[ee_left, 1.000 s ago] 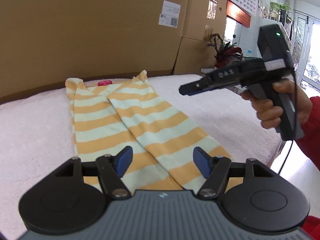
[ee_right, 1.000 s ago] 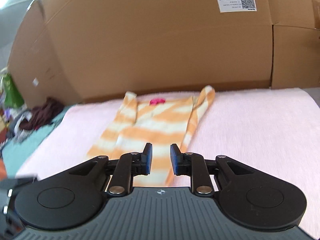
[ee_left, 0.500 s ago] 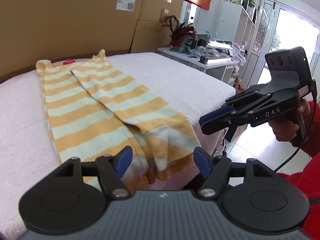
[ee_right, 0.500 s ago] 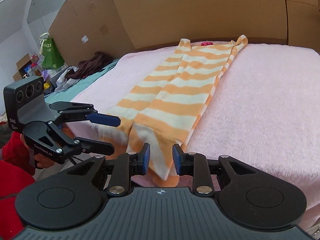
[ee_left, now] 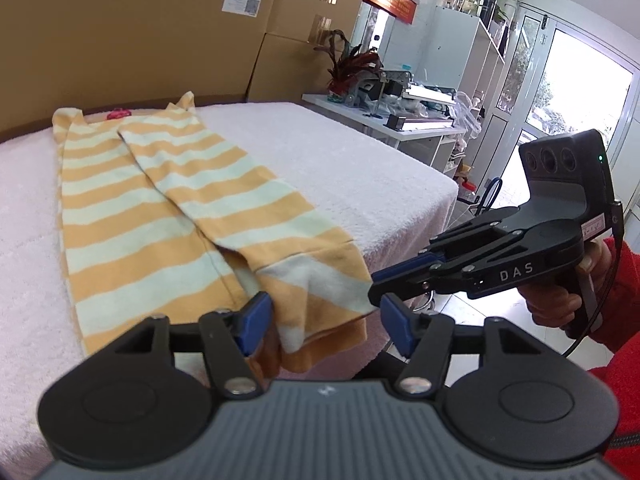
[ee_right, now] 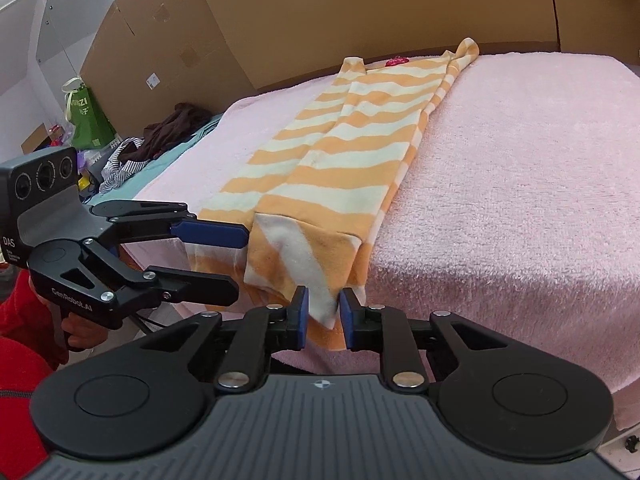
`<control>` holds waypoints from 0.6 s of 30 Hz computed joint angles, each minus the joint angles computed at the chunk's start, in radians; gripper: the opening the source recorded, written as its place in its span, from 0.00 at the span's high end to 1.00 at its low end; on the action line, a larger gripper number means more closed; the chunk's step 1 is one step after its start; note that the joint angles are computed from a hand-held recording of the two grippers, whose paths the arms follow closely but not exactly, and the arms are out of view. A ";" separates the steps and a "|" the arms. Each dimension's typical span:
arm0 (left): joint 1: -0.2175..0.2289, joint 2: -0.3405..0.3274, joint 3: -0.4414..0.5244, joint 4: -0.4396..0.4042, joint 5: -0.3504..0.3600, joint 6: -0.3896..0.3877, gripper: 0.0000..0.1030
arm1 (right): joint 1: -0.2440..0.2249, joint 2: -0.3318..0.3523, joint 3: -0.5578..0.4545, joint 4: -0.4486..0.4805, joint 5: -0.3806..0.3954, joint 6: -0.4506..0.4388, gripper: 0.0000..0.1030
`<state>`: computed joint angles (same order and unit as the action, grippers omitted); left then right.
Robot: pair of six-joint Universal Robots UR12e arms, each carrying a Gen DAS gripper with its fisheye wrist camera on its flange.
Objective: Fold clothes
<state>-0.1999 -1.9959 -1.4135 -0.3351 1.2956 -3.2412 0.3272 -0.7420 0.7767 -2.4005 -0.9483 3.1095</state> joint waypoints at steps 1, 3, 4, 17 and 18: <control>0.000 -0.003 0.001 0.003 -0.002 -0.005 0.37 | 0.000 -0.003 0.008 -0.011 0.002 0.000 0.81; 0.002 -0.008 0.005 0.006 -0.005 -0.016 0.35 | -0.001 -0.005 0.017 -0.030 0.004 0.006 0.82; 0.003 -0.010 0.006 0.009 -0.007 -0.023 0.34 | 0.000 -0.004 0.019 -0.037 0.005 0.012 0.82; 0.025 -0.015 0.006 0.042 -0.031 -0.120 0.84 | -0.004 -0.022 0.060 -0.110 0.002 0.018 0.95; 0.027 -0.014 0.003 0.050 -0.036 -0.127 0.85 | -0.006 -0.024 0.064 -0.112 0.008 0.018 0.95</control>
<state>-0.1733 -2.0101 -1.4106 -0.2851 1.2600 -3.3683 0.3213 -0.7663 0.8408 -2.5125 -0.9403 3.1280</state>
